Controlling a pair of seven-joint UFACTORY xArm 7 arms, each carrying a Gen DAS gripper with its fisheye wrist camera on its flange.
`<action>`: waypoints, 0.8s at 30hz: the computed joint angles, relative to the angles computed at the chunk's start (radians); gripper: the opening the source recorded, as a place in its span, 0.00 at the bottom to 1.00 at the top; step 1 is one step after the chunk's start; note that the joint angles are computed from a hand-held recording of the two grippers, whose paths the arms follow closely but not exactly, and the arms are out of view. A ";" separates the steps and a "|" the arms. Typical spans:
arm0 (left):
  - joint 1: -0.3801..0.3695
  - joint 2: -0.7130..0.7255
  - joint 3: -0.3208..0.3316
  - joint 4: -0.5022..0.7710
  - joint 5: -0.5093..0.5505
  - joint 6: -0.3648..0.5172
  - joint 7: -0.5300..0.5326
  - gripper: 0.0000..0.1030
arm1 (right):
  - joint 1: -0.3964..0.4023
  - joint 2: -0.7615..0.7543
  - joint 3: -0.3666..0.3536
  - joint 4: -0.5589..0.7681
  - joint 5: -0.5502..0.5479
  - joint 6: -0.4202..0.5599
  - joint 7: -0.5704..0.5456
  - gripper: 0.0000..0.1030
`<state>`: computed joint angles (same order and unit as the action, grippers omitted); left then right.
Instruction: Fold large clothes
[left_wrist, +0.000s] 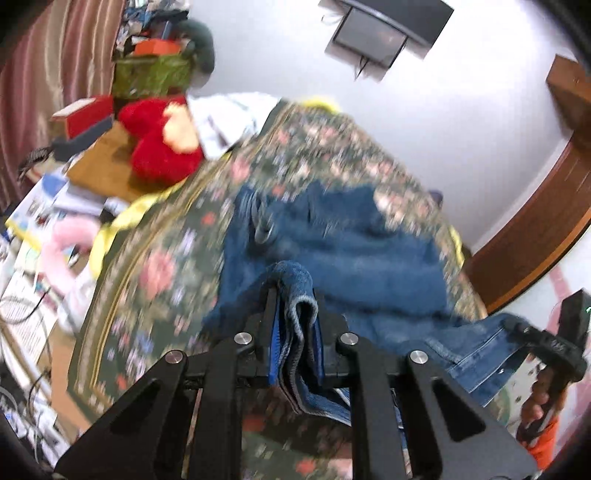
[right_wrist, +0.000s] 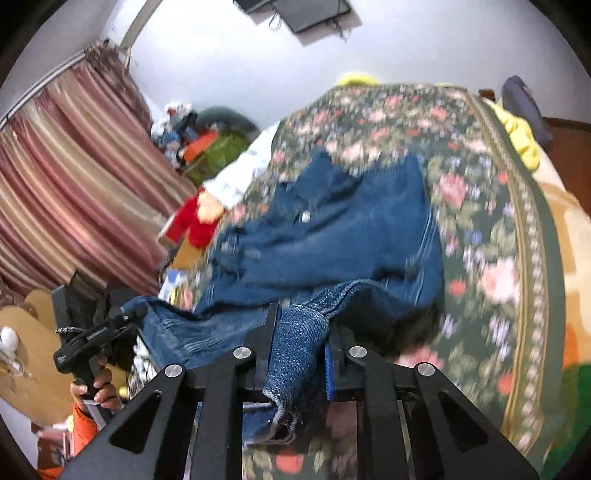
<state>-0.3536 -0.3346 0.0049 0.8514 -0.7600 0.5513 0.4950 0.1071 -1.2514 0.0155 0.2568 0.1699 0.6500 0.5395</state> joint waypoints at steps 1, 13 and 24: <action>-0.005 0.032 -0.004 0.038 -0.007 -0.020 0.003 0.14 | -0.013 0.023 -0.013 0.013 -0.007 -0.017 -0.008 0.15; 0.066 0.537 -0.104 0.530 0.247 -0.149 -0.306 0.14 | -0.137 0.575 -0.130 0.249 -0.017 -0.348 -0.112 0.14; 0.034 0.987 -0.079 0.948 0.623 0.009 -0.654 0.17 | -0.092 1.106 -0.203 0.516 0.181 -0.411 -0.361 0.15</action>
<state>-0.3193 0.6523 -0.0739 1.7993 -0.1374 0.5602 -0.1586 0.0149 -0.1455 -0.1880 0.7727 0.3507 0.2394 0.1786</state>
